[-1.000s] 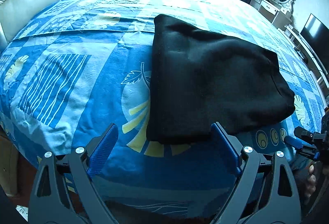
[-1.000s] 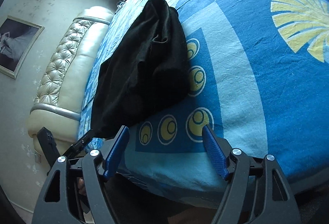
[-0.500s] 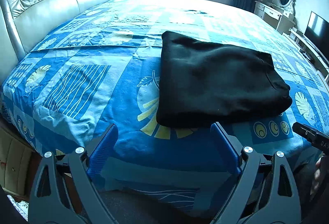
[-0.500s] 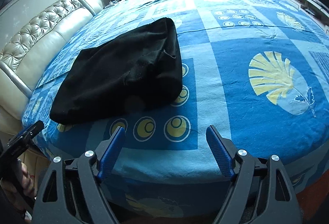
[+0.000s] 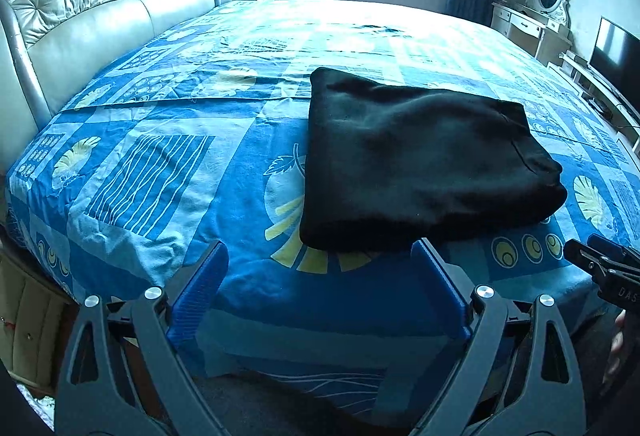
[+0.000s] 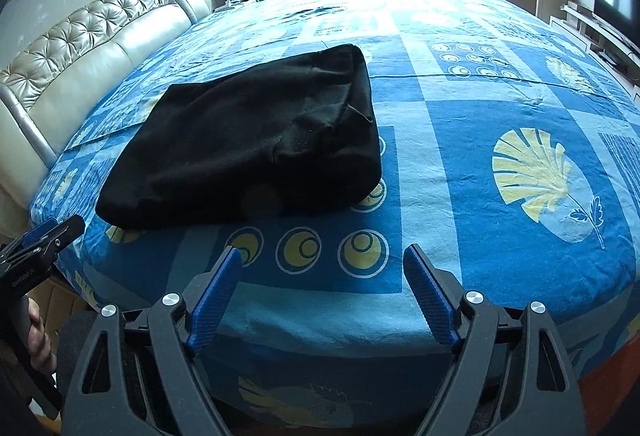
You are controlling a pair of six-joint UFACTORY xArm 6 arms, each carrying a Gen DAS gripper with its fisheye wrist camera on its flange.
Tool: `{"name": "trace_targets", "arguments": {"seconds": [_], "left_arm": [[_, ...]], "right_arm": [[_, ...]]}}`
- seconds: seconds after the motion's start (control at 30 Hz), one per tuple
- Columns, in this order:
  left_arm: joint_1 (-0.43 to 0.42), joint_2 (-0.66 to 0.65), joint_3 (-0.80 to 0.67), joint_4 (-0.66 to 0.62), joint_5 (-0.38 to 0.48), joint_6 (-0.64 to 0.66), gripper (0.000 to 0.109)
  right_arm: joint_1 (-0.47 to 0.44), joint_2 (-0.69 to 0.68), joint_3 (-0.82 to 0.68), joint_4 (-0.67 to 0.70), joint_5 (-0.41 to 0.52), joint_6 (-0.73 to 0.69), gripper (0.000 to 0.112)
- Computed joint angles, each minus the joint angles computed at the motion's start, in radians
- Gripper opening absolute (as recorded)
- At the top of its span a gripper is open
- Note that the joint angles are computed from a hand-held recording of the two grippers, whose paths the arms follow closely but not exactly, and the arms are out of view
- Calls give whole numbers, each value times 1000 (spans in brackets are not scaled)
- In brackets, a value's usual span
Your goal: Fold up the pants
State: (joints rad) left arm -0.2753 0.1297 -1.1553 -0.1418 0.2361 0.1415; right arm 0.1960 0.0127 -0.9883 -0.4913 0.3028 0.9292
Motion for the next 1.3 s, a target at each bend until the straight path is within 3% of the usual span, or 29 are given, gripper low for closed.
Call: {"name": "trace_targets", "arguments": {"seconds": [0.2, 0.53, 0.67, 1.3], "left_arm": [[-1, -1, 4, 50, -1, -33, 93], [-7, -5, 8, -48, 0, 42, 93], [-6, 1, -6, -57, 54, 51, 93], [-13, -5, 5, -19, 9, 41, 98]], "right_arm": [[4, -4, 1, -11, -3, 12, 82], [8, -5, 5, 13, -5, -1, 82], [9, -3, 4, 17, -4, -4, 82], [9, 2, 0, -14, 4, 40, 83]]}}
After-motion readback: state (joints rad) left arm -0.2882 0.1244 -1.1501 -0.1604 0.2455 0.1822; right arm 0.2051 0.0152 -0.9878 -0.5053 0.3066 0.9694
